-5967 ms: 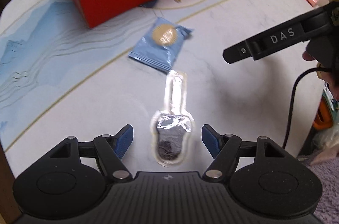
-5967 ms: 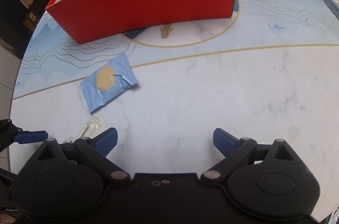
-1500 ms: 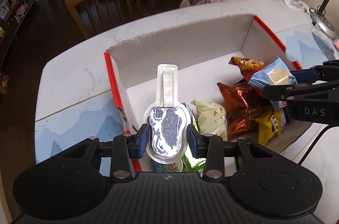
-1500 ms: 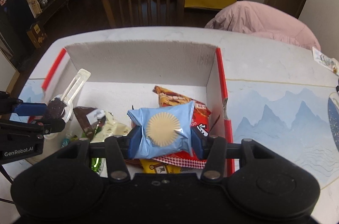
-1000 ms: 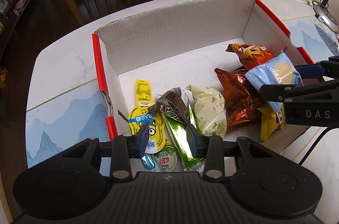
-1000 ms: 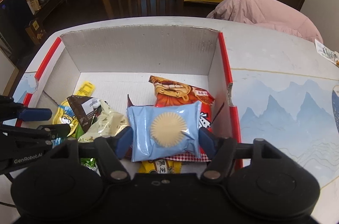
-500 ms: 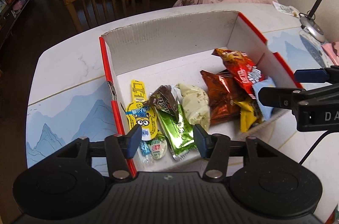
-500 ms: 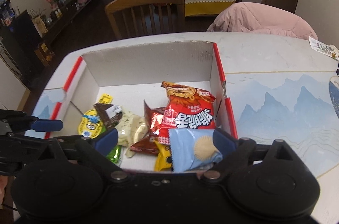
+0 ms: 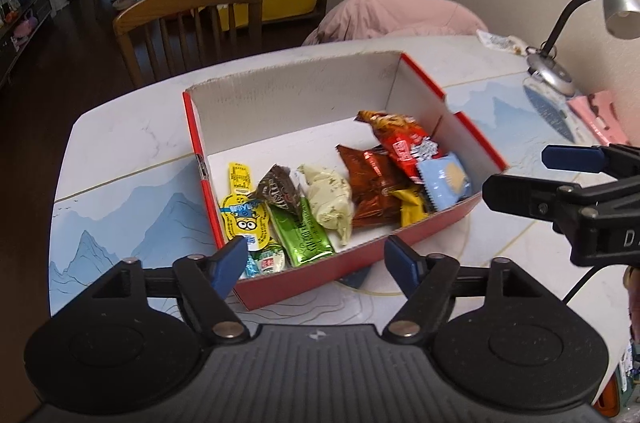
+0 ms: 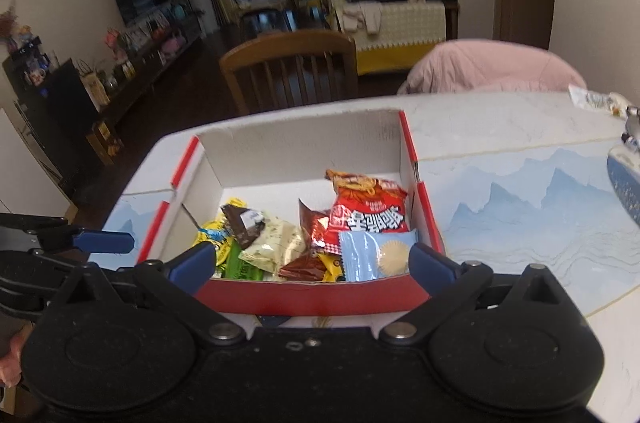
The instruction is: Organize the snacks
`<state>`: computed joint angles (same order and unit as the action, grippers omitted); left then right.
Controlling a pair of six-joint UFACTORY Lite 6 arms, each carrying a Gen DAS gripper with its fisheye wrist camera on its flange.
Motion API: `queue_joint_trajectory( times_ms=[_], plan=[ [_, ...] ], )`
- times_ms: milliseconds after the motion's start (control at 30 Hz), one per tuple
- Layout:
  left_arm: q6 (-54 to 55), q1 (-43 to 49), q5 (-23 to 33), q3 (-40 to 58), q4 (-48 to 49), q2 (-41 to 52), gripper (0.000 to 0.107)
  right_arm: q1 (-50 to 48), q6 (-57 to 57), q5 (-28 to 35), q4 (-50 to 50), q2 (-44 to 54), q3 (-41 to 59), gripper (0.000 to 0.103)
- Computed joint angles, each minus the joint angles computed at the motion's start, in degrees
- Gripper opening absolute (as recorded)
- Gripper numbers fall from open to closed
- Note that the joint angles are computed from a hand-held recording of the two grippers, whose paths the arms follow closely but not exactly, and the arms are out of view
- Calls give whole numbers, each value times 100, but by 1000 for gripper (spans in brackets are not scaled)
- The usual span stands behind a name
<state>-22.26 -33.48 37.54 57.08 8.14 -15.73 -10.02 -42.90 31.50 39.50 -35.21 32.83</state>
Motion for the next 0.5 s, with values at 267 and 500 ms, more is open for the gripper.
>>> queue_joint_trajectory(
  times_ms=[267,500],
  plan=[
    [-532,-320,82,-432,259,-810,90,-392,-232,594,294,-1180,-472,103],
    [-1519,-898,443,-740,985,-1575,90,-427,162,742,-74,-2005,-723,103]
  ],
)
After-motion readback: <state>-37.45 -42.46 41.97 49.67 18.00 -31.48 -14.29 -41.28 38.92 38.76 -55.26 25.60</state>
